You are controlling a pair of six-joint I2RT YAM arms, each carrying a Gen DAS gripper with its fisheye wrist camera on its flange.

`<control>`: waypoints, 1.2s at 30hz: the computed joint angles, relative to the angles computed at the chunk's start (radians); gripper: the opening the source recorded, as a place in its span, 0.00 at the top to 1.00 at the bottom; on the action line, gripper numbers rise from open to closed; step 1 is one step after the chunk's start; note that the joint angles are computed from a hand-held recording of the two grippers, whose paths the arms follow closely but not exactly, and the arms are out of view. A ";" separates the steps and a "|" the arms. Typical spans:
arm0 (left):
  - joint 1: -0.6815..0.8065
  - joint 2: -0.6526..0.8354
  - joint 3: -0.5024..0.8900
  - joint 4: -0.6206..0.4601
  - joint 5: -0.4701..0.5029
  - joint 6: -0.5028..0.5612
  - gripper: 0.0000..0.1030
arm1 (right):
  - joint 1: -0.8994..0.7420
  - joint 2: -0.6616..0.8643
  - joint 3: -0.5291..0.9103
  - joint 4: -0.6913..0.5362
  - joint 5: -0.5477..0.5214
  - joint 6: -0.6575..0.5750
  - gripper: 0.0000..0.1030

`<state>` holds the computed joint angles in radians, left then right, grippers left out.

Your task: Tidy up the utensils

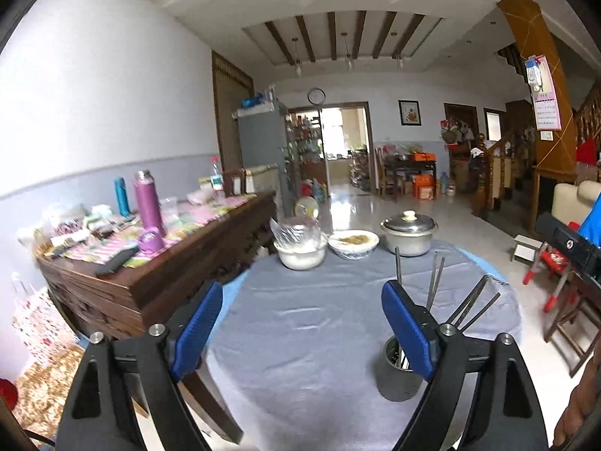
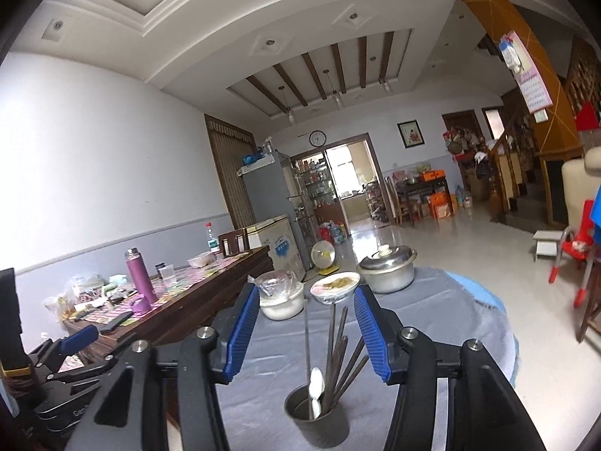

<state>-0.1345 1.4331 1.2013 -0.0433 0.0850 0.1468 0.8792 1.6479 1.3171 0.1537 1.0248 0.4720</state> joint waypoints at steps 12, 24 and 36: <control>0.004 -0.142 -0.016 -0.175 -0.066 0.008 0.00 | 0.083 -0.052 0.049 -0.483 0.011 0.368 0.31; 0.011 -0.140 -0.011 -0.246 -0.081 0.038 0.00 | 0.107 -0.044 0.039 -0.607 -0.033 0.518 0.30; 0.022 -0.139 -0.030 -0.258 -0.077 0.055 0.00 | 0.114 0.001 0.091 -0.631 -0.057 0.521 0.30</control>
<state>-0.1122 1.2941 1.1710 -0.3014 0.0084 0.2020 0.9932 1.6484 1.4085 -0.4777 0.9676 0.9932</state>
